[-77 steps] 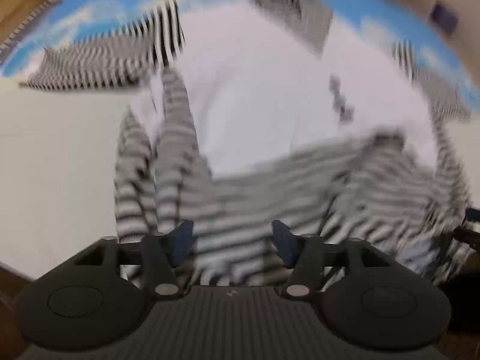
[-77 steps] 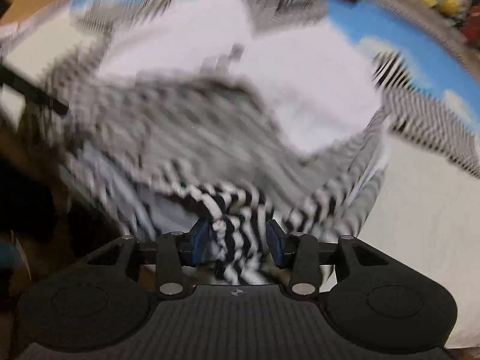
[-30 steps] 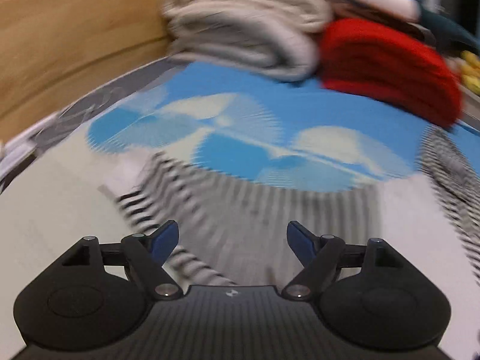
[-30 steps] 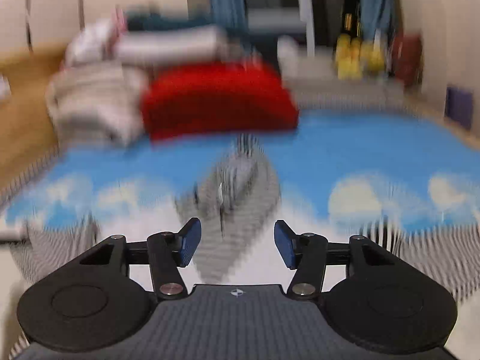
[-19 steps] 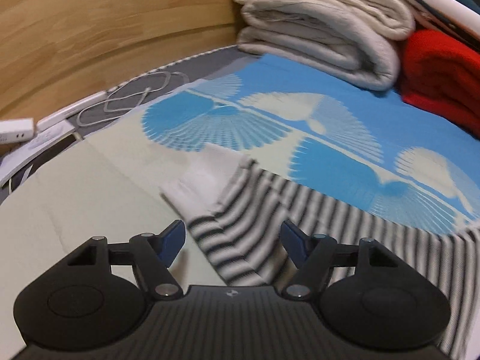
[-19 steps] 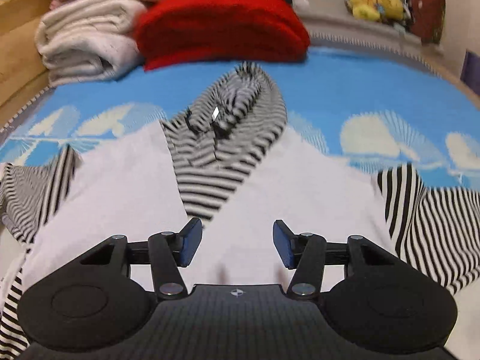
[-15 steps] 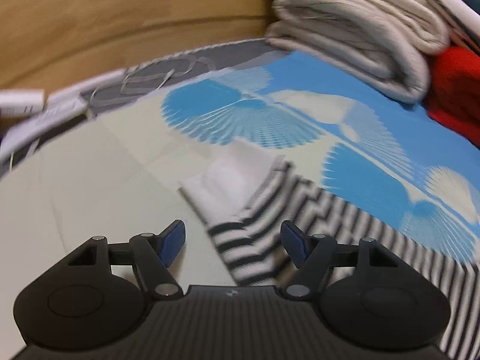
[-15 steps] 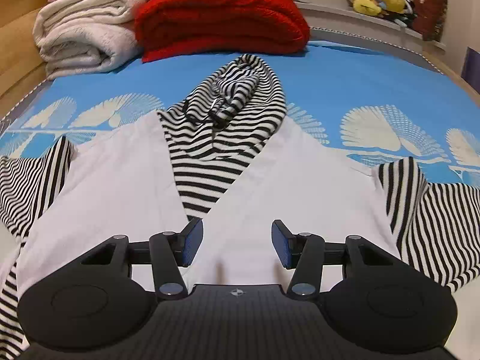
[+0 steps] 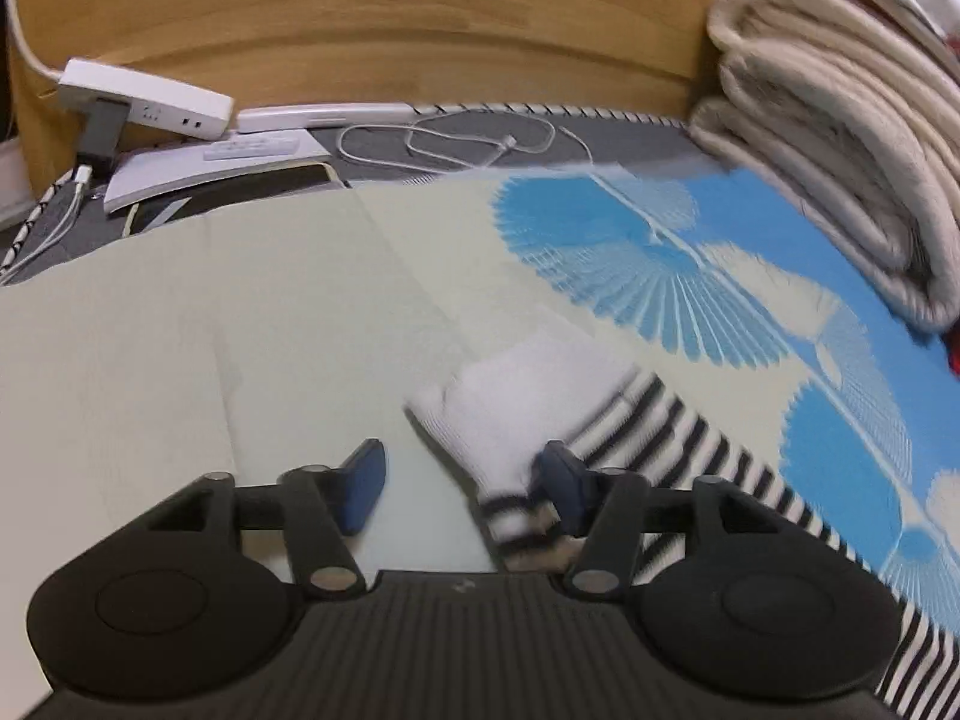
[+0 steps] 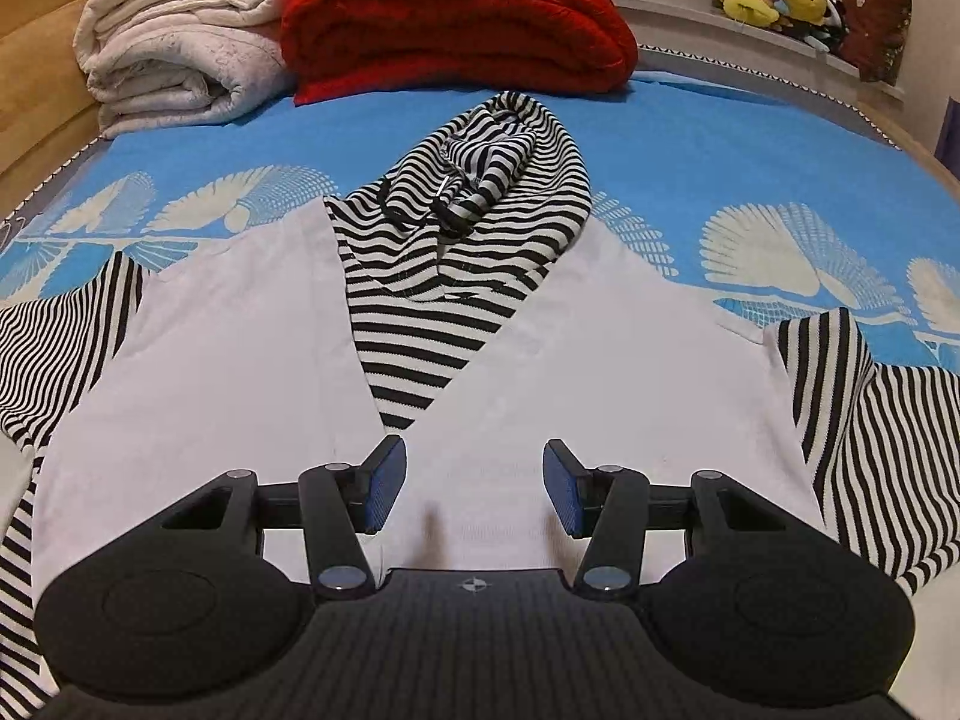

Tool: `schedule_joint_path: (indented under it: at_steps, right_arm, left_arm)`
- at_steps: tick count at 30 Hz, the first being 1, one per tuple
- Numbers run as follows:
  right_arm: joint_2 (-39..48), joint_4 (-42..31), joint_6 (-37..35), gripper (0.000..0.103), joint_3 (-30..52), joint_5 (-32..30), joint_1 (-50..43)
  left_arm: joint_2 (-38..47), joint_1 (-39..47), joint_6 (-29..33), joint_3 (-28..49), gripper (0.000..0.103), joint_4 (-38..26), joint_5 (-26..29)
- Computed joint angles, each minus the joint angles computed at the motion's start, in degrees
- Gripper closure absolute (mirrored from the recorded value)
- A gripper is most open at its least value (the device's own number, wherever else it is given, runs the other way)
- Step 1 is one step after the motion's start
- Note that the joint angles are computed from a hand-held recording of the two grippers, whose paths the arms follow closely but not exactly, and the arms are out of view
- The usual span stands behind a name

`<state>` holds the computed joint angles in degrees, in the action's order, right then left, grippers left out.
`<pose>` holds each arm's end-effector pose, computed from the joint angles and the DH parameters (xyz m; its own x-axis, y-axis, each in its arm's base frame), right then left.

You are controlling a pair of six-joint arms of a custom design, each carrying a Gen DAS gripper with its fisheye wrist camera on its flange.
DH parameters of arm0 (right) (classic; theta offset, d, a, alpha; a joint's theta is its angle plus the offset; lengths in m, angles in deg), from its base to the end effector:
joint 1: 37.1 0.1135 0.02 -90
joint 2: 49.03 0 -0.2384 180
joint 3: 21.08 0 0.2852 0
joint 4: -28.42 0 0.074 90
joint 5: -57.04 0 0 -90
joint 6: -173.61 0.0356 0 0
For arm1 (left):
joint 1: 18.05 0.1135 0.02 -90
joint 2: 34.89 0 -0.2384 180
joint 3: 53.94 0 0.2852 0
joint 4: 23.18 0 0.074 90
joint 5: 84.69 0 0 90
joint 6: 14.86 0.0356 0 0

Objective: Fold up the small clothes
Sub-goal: 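Grasp the sleeve cuff with the left gripper and lift it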

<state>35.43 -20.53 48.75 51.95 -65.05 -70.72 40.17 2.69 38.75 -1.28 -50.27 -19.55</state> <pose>0.2836 -0.1659 0.2037 -0.7371 -0.0914 -0.6695 -0.2083 0.9733 0.0965 0.2671 0.1171 0.1543 -0.2302 -0.6628 -0.7125 -0.8861 0.4455 -0.1281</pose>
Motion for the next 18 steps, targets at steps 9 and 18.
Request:
schedule_joint_path:
  at_steps: [9,18]
  right_arm:
    - [3.7,-0.4,5.5,0.051,3.9,1.7,-1.8]
    - [10.1,-5.7,13.6,0.101,15.2,-4.1,-7.7]
  left_arm:
    - [-6.5,-8.5,4.2,4.6,0.094,-4.7,-4.2]
    - [-4.4,-53.7,-5.0,25.7,0.095,-18.1,-13.6]
